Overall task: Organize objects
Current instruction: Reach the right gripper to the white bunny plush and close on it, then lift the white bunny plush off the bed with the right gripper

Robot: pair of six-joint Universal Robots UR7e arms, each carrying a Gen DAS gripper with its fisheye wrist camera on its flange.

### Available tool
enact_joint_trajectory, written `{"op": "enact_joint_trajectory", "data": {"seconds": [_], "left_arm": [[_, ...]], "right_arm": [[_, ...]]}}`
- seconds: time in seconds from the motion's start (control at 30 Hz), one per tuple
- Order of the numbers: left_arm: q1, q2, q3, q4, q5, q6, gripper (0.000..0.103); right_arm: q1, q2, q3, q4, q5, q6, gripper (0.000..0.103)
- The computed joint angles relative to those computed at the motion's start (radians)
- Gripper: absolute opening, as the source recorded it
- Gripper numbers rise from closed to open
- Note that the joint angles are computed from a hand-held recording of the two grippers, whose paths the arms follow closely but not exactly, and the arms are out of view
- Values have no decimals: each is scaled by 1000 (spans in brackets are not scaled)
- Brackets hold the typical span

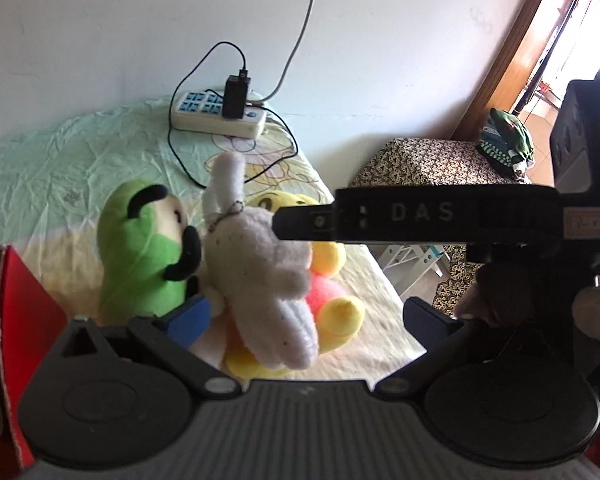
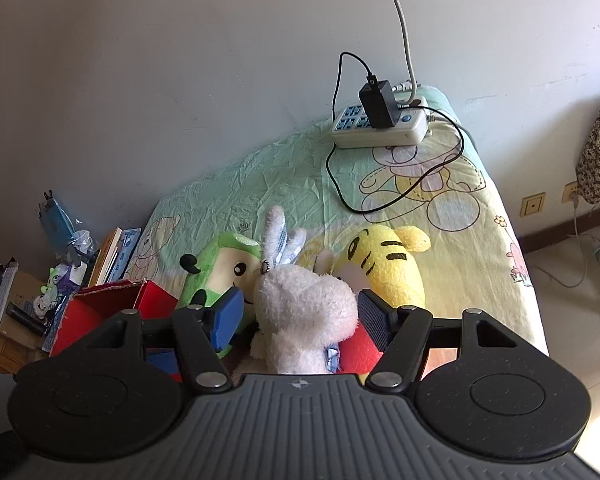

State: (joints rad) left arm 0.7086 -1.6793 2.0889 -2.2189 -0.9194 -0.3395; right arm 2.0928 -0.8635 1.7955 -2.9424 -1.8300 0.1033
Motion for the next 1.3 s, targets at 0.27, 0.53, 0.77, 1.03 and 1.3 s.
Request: {"op": "enact_joint_trajectory", "data": {"seconds": [0.27,0.53,0.77,1.03,1.3], "left_arm": [[60,116,-34,-50,2,40,81],[54,117,-4,-98,37,82,69],[-12,61,35,-110,65,99,63],[-116,-61,83,-33,119,20,63],[-234,-234,127,114,225,-91,63]], "right_arm": [[-75,4,-19,78,129,13,67],[-117,-12,8,67,237,43,47],[-105,-58,46,30,241,45,45],[-54,-103,94,-6,248,37,45],[3,-84,98,-37,295,33,45]]}}
